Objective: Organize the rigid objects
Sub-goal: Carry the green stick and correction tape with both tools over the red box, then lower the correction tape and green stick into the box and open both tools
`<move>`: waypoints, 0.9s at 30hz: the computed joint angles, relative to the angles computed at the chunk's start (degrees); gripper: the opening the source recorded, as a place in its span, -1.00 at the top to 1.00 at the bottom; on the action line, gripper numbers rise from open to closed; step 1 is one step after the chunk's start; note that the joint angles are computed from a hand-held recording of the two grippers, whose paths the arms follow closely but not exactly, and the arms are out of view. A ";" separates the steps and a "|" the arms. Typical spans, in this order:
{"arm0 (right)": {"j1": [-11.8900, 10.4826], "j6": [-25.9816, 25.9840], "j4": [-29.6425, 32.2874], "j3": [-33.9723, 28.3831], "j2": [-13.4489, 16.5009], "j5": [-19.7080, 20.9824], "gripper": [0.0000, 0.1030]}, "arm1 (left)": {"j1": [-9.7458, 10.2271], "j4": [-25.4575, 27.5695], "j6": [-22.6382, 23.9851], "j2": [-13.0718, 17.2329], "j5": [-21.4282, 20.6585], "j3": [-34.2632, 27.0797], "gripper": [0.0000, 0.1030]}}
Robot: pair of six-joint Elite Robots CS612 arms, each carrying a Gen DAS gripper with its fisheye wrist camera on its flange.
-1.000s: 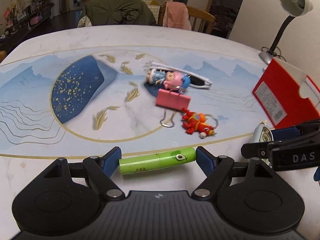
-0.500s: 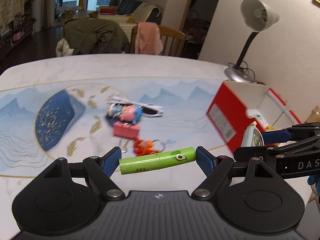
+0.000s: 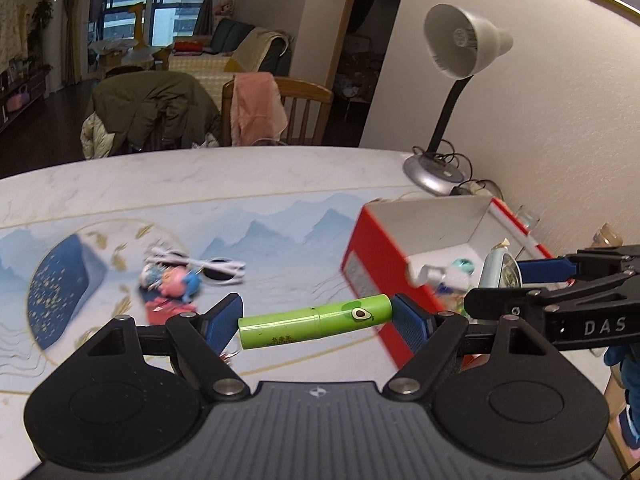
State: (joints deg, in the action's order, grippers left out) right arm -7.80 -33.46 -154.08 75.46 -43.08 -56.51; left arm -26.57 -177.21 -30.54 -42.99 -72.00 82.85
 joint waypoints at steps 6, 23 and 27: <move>-1.51 -0.53 0.50 -2.68 1.64 0.70 -0.42 | -1.08 3.10 0.51 2.13 0.38 -5.19 -0.58; -4.39 -1.86 5.39 -13.60 8.88 -3.76 -0.42 | -2.58 17.61 3.66 11.46 -1.38 -24.31 -0.58; -4.74 -2.92 6.51 -16.15 10.53 -4.08 -0.42 | -2.71 20.86 4.50 13.94 -1.58 -29.06 -0.58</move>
